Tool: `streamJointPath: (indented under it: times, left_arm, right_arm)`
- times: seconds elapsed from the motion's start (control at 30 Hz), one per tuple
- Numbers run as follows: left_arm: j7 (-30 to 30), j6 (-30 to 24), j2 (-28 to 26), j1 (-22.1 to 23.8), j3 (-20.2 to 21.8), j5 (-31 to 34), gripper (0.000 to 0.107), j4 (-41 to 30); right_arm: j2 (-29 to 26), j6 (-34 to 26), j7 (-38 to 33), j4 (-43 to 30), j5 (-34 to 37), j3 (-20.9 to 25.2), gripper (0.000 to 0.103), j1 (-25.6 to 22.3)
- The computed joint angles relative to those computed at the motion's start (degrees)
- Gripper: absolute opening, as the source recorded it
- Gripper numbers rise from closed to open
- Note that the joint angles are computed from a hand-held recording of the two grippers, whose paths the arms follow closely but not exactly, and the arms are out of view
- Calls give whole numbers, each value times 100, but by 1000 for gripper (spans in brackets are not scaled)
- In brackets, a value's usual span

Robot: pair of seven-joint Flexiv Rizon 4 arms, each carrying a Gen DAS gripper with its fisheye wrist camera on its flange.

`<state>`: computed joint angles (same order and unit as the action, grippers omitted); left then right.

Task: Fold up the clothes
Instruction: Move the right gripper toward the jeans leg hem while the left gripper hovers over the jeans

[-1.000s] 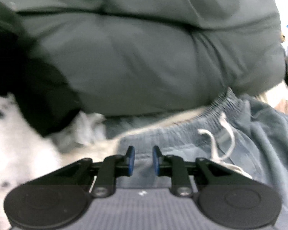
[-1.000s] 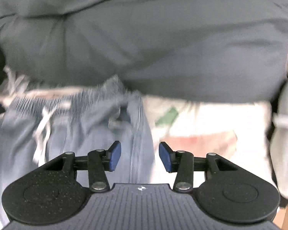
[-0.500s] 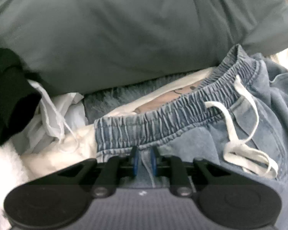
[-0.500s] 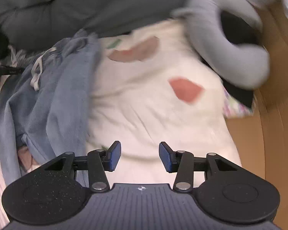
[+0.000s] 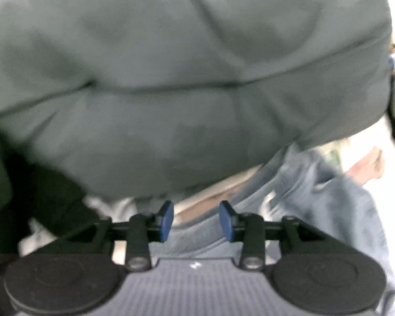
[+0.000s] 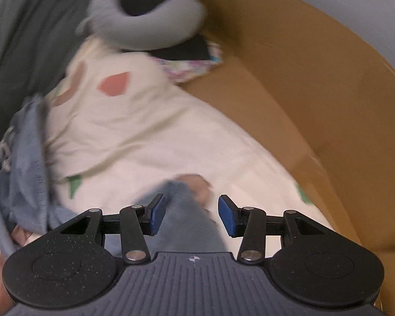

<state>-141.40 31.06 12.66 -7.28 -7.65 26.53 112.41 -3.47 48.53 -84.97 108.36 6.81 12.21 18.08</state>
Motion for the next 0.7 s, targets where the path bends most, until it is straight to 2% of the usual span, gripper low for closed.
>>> streamJointPath:
  times: [0.1, 0.17, 0.33, 0.47, 0.6, 0.7]
  left_arm:
    - [-44, 1072, -457, -26, 7, 57, 43, -43]
    - [122, 1666, -845, -99, 65, -124, 58, -90]
    - [741, 2654, -1871, -366, 196, -702, 59, -385]
    - [886, 3148, -2394, -605, 312, -988, 60, -577]
    - [957, 3369, -2706, -866, 524, -1105, 62, -836]
    - [723, 3484, -2836, -1130, 751, -981, 64, -970]
  right_arm:
    - [221, 199, 460, 398, -235, -6, 51, -34]
    - [355, 158, 692, 573, -301, 19, 51, -24]
    - [610, -71, 946, 887, -498, 107, 51, 90]
    - [764, -146, 1169, 1096, -819, 190, 52, 204]
    - [917, -114, 1477, 1300, -1046, 299, 67, 340]
    - [1023, -18, 1578, 1531, -1119, 390, 70, 464]
